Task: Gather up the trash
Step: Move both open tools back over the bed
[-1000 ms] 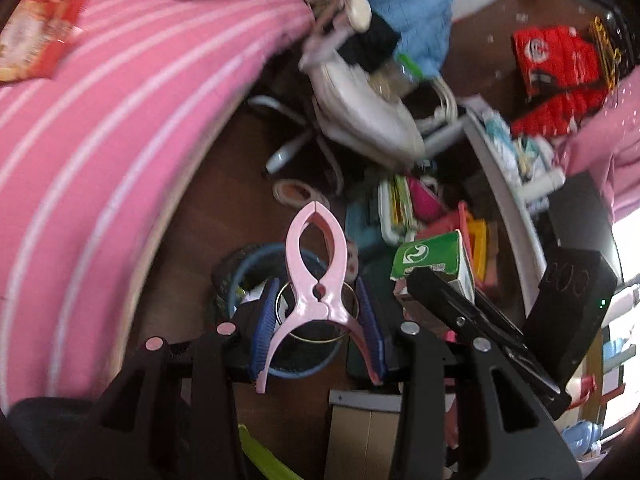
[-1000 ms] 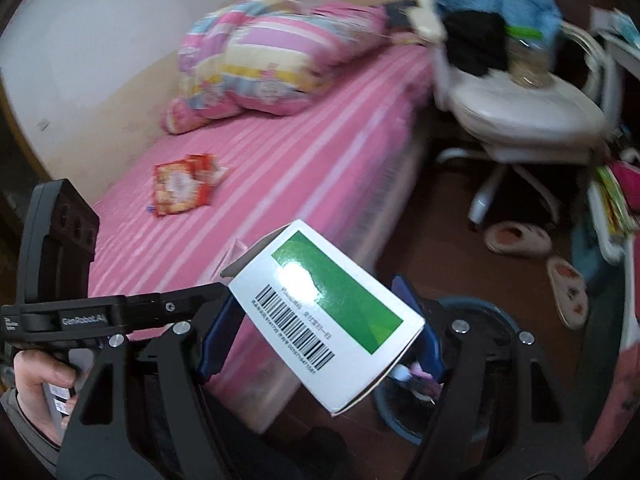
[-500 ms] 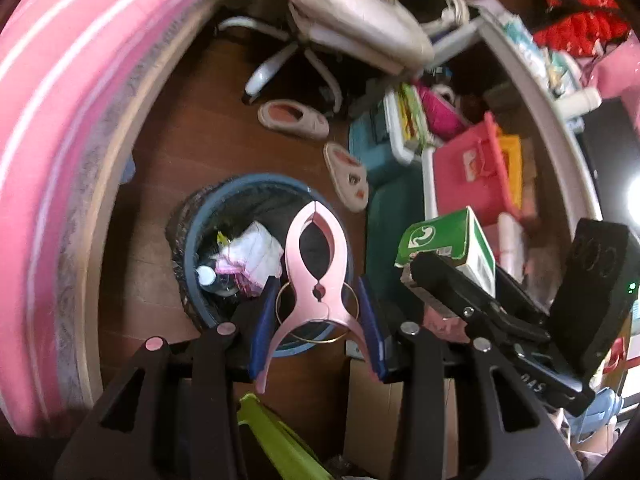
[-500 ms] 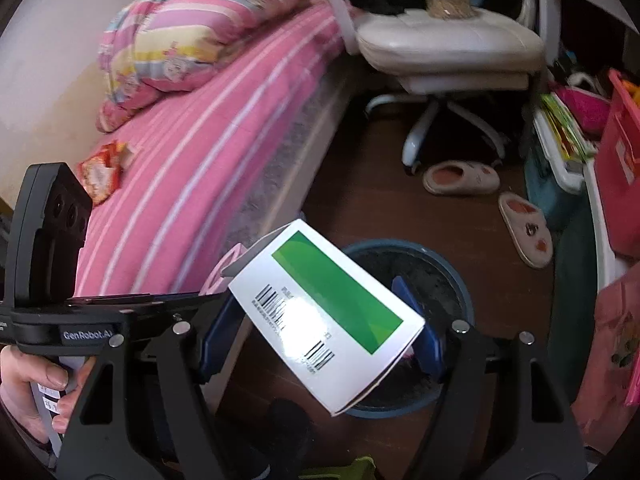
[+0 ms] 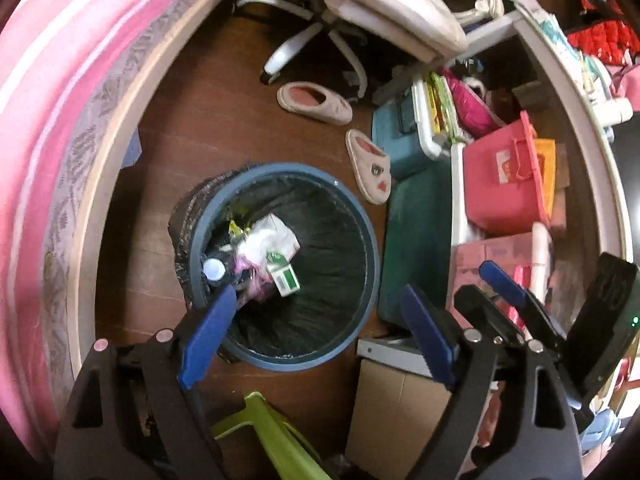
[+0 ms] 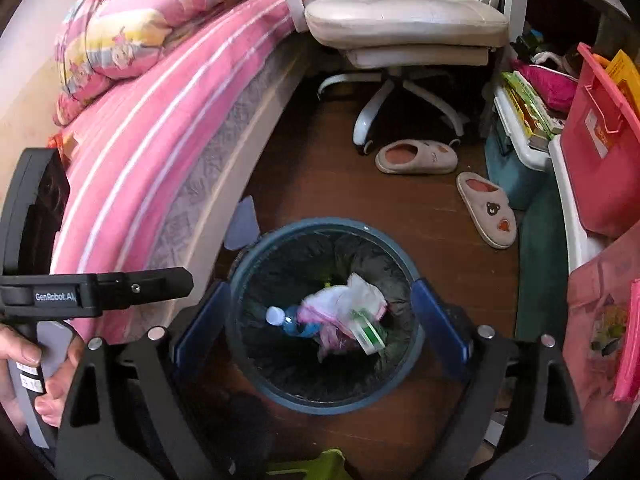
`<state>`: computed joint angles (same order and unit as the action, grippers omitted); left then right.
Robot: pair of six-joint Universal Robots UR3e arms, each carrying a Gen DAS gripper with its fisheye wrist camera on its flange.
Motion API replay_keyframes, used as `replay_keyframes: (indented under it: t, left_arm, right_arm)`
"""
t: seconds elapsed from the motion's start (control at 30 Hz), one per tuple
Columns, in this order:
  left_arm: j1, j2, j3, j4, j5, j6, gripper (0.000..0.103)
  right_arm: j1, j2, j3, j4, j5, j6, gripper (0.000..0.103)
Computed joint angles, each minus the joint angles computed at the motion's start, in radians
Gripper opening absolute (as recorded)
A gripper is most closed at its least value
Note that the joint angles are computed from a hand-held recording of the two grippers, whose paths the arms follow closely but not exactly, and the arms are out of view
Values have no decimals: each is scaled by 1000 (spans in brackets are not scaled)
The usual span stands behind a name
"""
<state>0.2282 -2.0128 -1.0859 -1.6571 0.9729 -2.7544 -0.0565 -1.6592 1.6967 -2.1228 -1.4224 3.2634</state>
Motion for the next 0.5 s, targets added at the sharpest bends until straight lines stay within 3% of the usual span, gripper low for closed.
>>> replay_keyframes:
  t: [0.17,0.27,0.37,0.5]
  left_arm:
    - [113,124,-65,12,-103,-17,86]
    - [225,213,-97,24,-185,-10,88]
    - [366,271,-75,-38,-262,34,89]
    - [581,235,92,-218,-334,135,90]
  right_arm:
    - [79,52,-133,-23,34,58,91]
    - [173,144,-303,-29,36,101,93]
    - [278,291,-556,3,29,135,93]
    - [406,572,-975,11,31,182,95]
